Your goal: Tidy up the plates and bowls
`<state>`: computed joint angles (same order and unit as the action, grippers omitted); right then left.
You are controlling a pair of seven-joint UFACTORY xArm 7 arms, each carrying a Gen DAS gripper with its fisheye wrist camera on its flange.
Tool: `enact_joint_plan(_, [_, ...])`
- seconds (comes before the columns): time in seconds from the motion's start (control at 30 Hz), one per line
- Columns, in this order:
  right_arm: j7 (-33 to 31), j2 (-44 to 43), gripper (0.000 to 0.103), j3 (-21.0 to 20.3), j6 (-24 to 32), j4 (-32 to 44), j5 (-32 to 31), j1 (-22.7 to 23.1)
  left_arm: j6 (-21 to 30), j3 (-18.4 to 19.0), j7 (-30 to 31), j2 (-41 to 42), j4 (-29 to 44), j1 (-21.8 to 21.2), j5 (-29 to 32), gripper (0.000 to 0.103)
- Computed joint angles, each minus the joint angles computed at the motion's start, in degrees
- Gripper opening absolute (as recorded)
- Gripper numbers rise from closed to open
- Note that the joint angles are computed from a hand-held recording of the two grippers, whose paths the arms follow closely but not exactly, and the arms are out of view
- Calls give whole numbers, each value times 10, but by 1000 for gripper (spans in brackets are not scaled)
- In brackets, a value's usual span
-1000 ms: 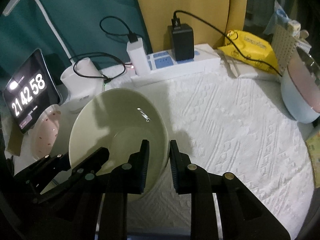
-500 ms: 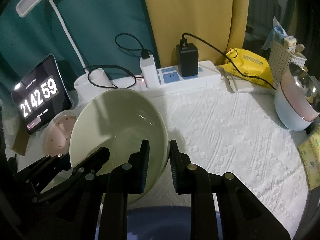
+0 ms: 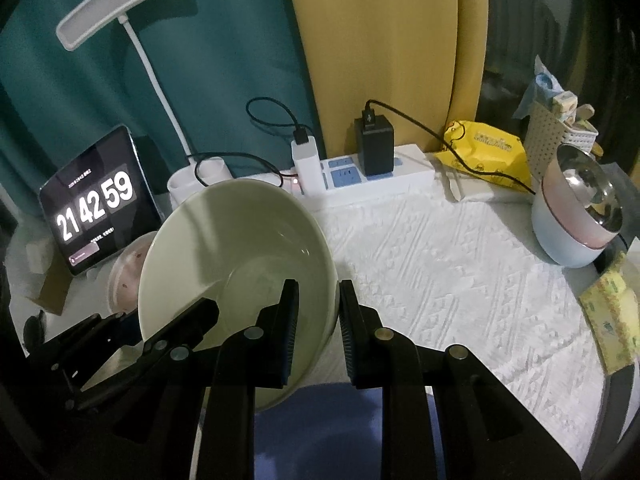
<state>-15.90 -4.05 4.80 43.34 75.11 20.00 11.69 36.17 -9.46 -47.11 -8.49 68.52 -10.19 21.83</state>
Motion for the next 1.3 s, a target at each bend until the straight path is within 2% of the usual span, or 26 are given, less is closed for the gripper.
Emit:
enact_joint_plan(0.63, [-20,-76,21,-19,7,-44,29,4,16,-27,-15,-55,-19,3,12,31])
enact_joint_plan(1.3, [-29,-137,21,-47,13,-95,40,-3,36,-54,-28,-66,-21,-15,19,31])
